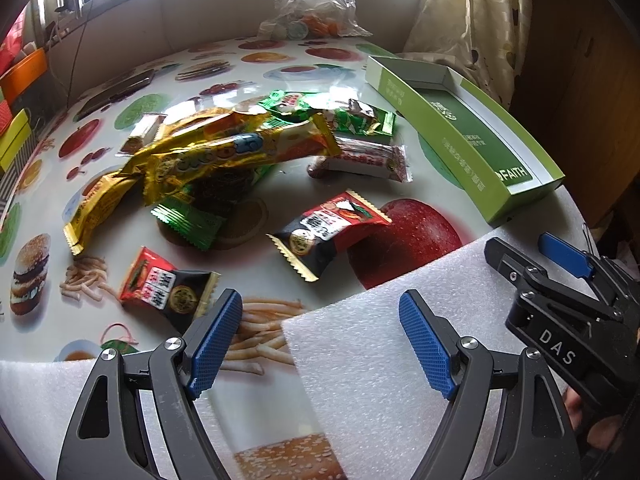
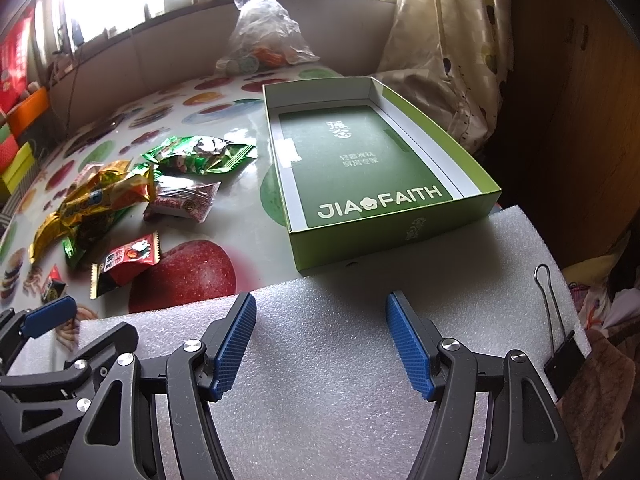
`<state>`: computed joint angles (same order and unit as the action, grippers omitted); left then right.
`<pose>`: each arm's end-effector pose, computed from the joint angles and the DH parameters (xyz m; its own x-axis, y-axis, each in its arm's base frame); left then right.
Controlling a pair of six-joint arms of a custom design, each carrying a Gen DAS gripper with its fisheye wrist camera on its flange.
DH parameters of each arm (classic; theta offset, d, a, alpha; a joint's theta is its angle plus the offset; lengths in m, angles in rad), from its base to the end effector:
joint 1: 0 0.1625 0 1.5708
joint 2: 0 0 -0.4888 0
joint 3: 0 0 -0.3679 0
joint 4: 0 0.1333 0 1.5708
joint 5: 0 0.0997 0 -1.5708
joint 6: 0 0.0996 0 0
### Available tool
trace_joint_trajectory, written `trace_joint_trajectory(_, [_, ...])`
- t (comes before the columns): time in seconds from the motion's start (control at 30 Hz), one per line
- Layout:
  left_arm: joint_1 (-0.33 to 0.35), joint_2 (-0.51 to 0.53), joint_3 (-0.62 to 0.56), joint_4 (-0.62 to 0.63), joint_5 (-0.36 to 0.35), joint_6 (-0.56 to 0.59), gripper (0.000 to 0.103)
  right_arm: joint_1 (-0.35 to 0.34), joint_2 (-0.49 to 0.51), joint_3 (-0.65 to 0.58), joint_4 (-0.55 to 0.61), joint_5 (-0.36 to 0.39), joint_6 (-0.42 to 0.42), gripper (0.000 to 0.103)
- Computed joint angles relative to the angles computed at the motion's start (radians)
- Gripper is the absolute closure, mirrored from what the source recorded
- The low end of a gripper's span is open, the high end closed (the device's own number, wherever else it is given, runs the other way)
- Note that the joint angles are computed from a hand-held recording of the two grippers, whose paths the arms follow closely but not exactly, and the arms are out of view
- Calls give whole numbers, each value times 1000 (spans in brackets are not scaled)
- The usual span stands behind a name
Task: Organize snacks
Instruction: 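Reach both grippers toward the snack pile, left toward the yellow wafer pack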
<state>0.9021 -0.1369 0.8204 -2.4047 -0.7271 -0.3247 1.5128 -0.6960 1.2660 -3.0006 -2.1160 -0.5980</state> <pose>-0.3813 -0.8177 -0.0536 -0.7556 0.0598 -0.6523 0.3924 0.8387 -0.3777 0.0343 -0.8178 0.2973 -0.7079 -0.0016 0.7063 -0.4365 0.7872 -0.4357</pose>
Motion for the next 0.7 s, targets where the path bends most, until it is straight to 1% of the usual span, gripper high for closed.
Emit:
trace_joint_trajectory(0.13, [-4,-29,51,-71,22,5,22,4,-8,2,1,29,-21,35])
trace_joint_trajectory(0.23, [-5,-55,87,-108,19,13,22,8,-10,7,-10,49,-42,35])
trace_joint_trajectory(0.37, [-3,-89,136,-166,35,14,22,10,-12,5,3,84,-63,35])
trace_joint_trajectory(0.43, [0,-111,167,-199,36,20,22,9,-18,4,45,120,-66,35])
trace_joint_trajectory(0.53, [4,-141,206,-208,73,-1,22,12,-20,-11,121,171,-81,36])
trace_joint_trajectory(0.6, [8,-161,232,-208,99,-16,22,18,-11,-25,151,176,-93,36])
trace_joint_trajectory(0.7, [13,-185,268,-213,115,-33,22,24,-1,-44,203,208,-109,36])
